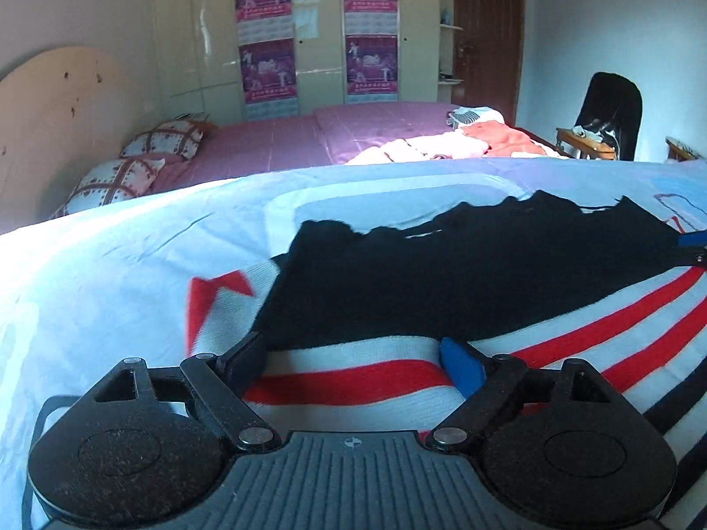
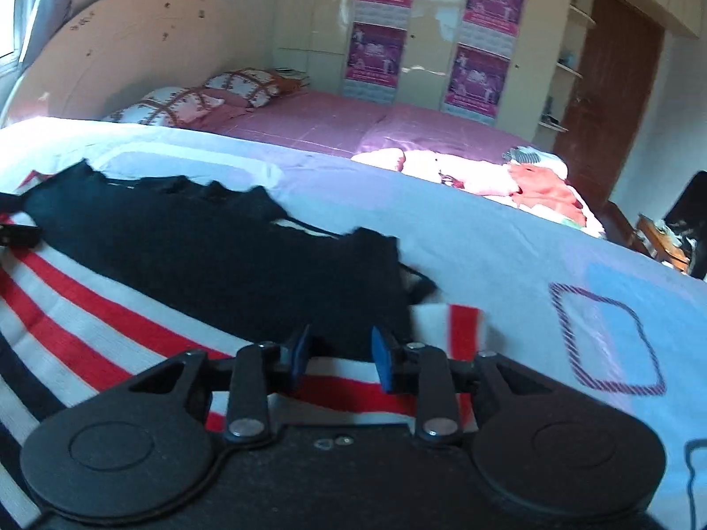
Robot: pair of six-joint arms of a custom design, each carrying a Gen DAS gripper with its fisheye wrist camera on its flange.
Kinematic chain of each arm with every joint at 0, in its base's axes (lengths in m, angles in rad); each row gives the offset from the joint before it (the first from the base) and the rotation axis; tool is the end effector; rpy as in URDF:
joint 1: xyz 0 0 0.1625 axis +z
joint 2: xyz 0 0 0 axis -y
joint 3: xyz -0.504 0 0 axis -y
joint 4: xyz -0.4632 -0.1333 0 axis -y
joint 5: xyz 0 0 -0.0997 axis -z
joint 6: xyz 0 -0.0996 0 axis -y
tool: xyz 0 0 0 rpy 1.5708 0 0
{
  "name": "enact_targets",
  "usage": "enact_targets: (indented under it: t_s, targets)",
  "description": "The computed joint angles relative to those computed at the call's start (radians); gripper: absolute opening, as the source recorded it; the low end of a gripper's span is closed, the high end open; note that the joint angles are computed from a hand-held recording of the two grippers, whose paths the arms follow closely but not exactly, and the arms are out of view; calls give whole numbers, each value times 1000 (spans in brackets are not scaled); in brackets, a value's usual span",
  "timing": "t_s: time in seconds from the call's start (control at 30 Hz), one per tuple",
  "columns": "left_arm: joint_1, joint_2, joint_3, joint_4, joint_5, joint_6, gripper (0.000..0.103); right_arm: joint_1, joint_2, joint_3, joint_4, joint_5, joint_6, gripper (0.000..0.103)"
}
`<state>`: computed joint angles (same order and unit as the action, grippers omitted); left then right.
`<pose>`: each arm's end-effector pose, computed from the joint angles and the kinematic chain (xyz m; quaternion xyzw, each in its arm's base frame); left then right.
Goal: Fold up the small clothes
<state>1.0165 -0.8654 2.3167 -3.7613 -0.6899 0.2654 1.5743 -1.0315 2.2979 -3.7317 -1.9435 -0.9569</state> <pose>-0.0837 -0.5343 0.1066 0.1948 0.8350 -0.3806 0.3464 0.0989 -0.5321 0.1728 0.3382 -0.8228 0.3010 0.3434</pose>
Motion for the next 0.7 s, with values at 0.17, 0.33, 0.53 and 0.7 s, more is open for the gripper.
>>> enact_targets:
  t_s: [0.17,0.33,0.53,0.7]
  targets:
    - [-34,16,1,-43,91,-16,86,35,-11,16,-10,3,68,28]
    - [-126,17,63,-101,15,-61,86,95,-30,118,22,106,92,31]
    - [-181,55,92,6,-19,-174,86,176,73,156,-41,20,52,29]
    - [-217,50,165,7,15,-221,86,200,89,217,-118,29,-46,33]
